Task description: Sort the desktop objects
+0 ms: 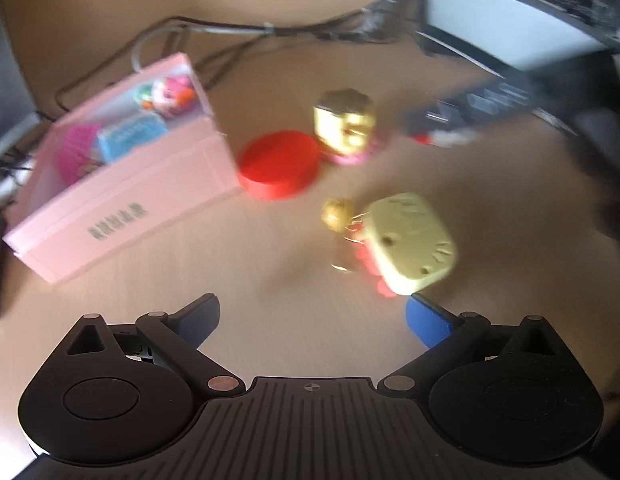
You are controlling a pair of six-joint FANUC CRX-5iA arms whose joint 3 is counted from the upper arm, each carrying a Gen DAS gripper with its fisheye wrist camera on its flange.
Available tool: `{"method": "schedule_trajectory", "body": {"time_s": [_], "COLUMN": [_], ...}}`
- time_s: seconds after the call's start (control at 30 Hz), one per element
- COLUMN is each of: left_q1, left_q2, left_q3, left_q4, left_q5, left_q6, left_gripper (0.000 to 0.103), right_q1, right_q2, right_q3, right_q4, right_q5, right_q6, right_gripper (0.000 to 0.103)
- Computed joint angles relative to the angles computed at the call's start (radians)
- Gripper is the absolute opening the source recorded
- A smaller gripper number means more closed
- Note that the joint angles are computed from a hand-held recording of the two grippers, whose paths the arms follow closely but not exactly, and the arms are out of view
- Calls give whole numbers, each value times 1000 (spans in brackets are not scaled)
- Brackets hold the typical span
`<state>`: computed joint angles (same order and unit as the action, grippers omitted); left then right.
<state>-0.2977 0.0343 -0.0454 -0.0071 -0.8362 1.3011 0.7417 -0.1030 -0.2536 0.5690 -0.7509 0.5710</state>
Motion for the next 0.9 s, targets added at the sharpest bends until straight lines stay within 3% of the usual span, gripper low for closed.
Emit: {"method": "schedule_trajectory", "body": {"time_s": [0.13,0.27,0.37,0.43,0.6,0.7,0.83,0.9], "left_q1": [-6,44,107,141,145,95,24,6], "left_q2": [25,13,-36,-63,-57,-24,3,20], "left_q3": [74,82,20,-24,-98,-84,-55,-26], "left_q4": [-161,-166,-33,91,393,394,286,233], "left_q5": [-40,-46,-23,-28,-73,-58,20,24], "left_q6": [199,254,157,44,-275,-323,-287,-232], "left_gripper": [102,102,102,102,102,102,98,74], "right_q1": [-1,3,13,26,44,40,43,52], "right_q2": [-16,-6,-22,-47,-67,-65,-79,-86], "right_q3": [-10,-9,-23,-46,-59,-55,-67,-82], "right_q4": [-51,-75,-59,-28,-7,0,37,81], "right_q5": [-4,6,18,27,-7,-28,-25,-34], "right_q6": [49,78,67,80,89,35,-29,-66], "right_gripper": [47,48,50,57,57,57,58,60]}}
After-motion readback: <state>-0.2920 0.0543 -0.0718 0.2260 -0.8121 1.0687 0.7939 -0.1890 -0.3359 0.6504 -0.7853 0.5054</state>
